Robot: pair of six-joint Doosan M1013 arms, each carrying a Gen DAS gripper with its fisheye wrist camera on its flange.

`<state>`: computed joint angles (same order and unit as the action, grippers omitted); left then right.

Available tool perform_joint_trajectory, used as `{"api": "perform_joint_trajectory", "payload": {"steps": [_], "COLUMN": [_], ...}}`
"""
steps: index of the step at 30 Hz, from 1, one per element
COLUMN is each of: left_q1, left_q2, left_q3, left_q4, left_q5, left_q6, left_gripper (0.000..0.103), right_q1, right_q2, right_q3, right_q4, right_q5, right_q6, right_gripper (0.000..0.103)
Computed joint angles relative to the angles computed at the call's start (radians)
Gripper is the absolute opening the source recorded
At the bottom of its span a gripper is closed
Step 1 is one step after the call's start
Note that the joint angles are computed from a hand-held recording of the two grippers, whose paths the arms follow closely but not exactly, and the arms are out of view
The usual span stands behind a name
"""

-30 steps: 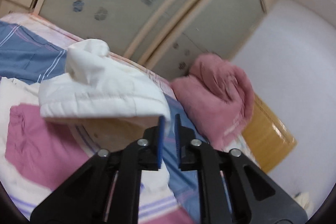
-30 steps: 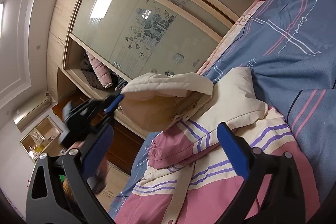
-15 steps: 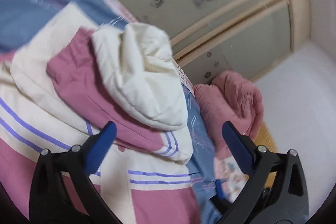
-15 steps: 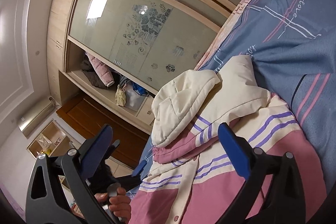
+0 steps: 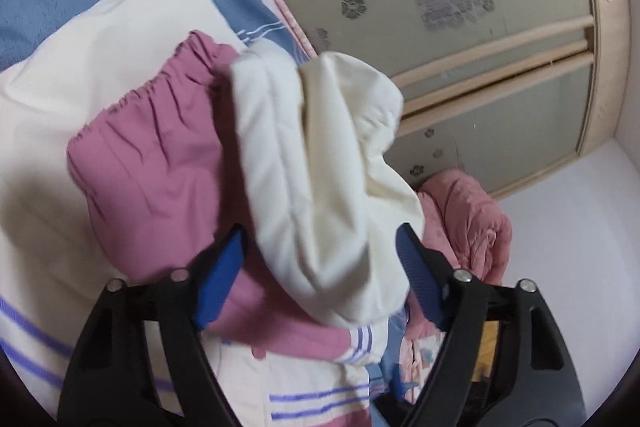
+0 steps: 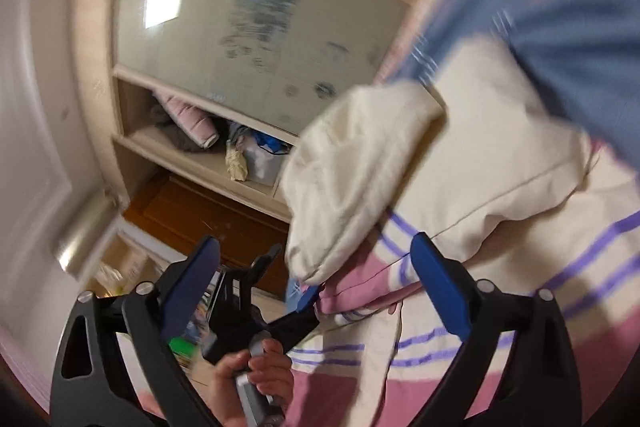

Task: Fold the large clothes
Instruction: 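Hold the hood with both tools and fold it down onto the folded sleeves, then open both tools and withdraw them from the folded hood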

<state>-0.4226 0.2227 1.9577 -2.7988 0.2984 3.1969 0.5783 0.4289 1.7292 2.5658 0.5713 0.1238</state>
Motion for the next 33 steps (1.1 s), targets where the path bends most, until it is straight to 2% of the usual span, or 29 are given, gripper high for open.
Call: {"api": "perform_joint_trajectory", "payload": {"steps": [3, 6, 8, 10, 11, 12, 13, 16, 21, 24, 25, 27, 28, 30, 31, 33], "left_q1": [0.015, 0.029, 0.038, 0.049, 0.054, 0.061, 0.066, 0.078, 0.085, 0.077, 0.073, 0.068, 0.066, 0.063, 0.064, 0.065], "left_q2": [0.011, 0.029, 0.045, 0.062, 0.069, 0.076, 0.081, 0.084, 0.065, 0.037, 0.023, -0.003, -0.011, -0.013, 0.0, 0.018], "left_q3": [-0.005, -0.011, -0.015, -0.016, -0.016, -0.018, -0.017, -0.006, 0.029, 0.065, 0.081, 0.103, 0.098, 0.08, 0.068, 0.052], "left_q4": [-0.005, 0.006, 0.019, 0.046, 0.065, 0.097, 0.114, 0.156, 0.192, 0.186, 0.189, 0.242, 0.309, 0.48, 0.598, 0.693], "left_q5": [0.025, 0.065, 0.096, 0.144, 0.169, 0.191, 0.215, 0.298, 0.413, 0.433, 0.425, 0.359, 0.289, 0.158, 0.119, 0.075], "left_q6": [-0.011, -0.045, -0.074, -0.114, -0.132, -0.156, -0.167, -0.18, -0.204, -0.183, -0.18, -0.196, -0.233, -0.358, -0.464, -0.557], "left_gripper": [0.071, 0.067, 0.06, 0.043, 0.037, 0.026, 0.02, 0.013, 0.01, 0.01, 0.01, 0.009, 0.009, 0.01, 0.01, 0.011], "right_q1": [-0.021, -0.027, -0.028, -0.034, -0.037, -0.038, -0.039, -0.039, -0.034, -0.015, -0.003, 0.013, 0.019, 0.028, 0.035, 0.047], "right_q2": [0.057, 0.097, 0.114, 0.128, 0.131, 0.13, 0.131, 0.122, 0.092, 0.06, 0.047, 0.029, 0.021, 0.015, 0.017, 0.025], "right_q3": [-0.039, -0.076, -0.109, -0.151, -0.161, -0.16, -0.156, -0.138, -0.097, -0.054, -0.029, -0.017, -0.015, -0.016, -0.022, -0.045], "right_q4": [-0.015, 0.014, -0.008, -0.095, -0.118, -0.113, -0.098, -0.092, -0.027, 0.005, 0.016, -0.05, -0.128, -0.207, -0.246, -0.296], "right_q5": [0.044, 0.07, 0.052, 0.021, 0.01, 0.001, 0.005, 0.045, 0.164, 0.172, 0.16, 0.054, -0.031, -0.133, -0.185, -0.256], "right_q6": [0.128, 0.162, 0.175, 0.219, 0.227, 0.218, 0.218, 0.222, 0.163, 0.112, 0.1, 0.156, 0.238, 0.317, 0.346, 0.344], "right_gripper": [0.077, 0.071, 0.068, 0.059, 0.036, 0.01, 0.01, 0.008, 0.006, 0.006, 0.006, 0.006, 0.006, 0.006, 0.006, 0.006]}}
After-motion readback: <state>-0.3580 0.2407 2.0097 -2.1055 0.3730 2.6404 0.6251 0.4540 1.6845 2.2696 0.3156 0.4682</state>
